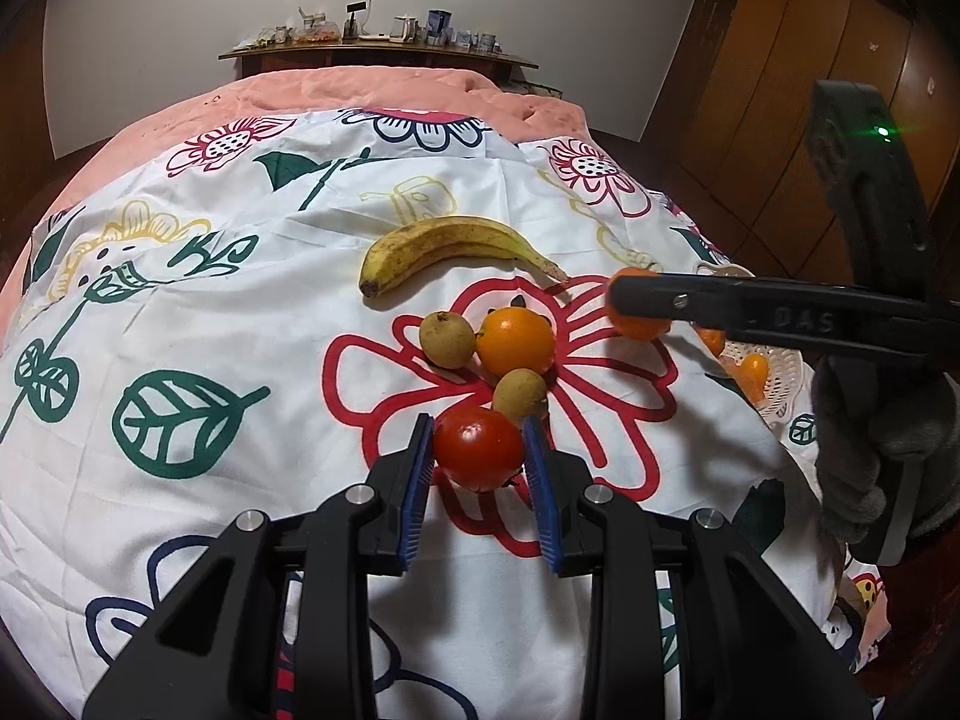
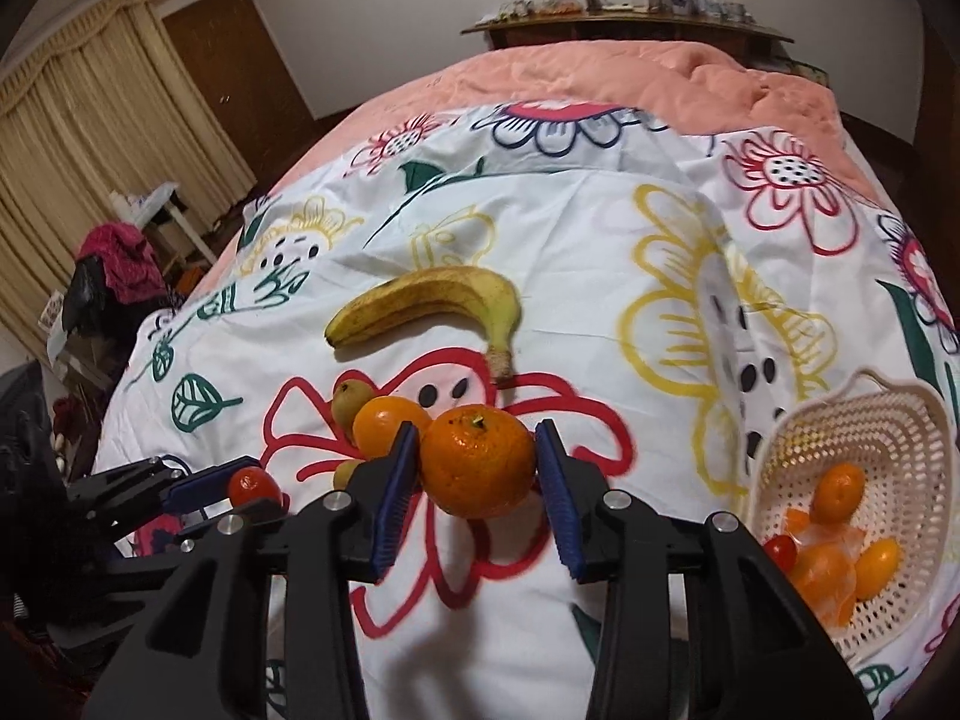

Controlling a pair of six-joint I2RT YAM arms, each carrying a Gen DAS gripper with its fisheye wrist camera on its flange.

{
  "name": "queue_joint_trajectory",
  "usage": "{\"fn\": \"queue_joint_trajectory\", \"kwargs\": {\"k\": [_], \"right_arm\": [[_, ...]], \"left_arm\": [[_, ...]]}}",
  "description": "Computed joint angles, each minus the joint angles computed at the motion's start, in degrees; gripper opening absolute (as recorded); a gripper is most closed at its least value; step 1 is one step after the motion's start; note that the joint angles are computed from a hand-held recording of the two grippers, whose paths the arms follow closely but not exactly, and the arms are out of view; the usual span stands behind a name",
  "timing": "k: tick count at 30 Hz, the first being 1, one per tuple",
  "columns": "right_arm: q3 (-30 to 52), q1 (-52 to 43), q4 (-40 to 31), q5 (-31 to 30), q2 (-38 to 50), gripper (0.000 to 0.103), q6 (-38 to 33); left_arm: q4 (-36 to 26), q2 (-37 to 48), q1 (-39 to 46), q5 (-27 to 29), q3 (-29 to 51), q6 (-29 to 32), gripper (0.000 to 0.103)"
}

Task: Organize fruits
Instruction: 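Close the left tool on the red tomato while the right tool grasps a tangerine, then carry the tangerine into the white basket and open the right tool while the left lifts the tomato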

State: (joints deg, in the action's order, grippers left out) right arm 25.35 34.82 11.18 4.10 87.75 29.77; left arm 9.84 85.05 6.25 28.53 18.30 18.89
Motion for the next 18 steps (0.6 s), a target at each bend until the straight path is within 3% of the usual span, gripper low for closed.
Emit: {"fn": "queue_joint_trajectory", "kwargs": {"k": [6,13,18], "right_arm": [[-7.07,-4.25,-1.22,0.4,-10.39,0.04,1.38],[-15.42,-17.46,-3.46,-3.03,-22.01,0.04,-1.27],[-17.85,-31.08,0.26,-7.36,-18.02,0.04,-5.83]], "left_arm": [[-0.41,-1.37,-2.6,-1.33,-0.29,-1.49,0.031],[-1.45,-3.55,-5.19,-2.73,-0.53,-2.61,0.031],[-1.46,-4.37,-7.81,-4.07,-0.89,-3.8,0.031]]}}
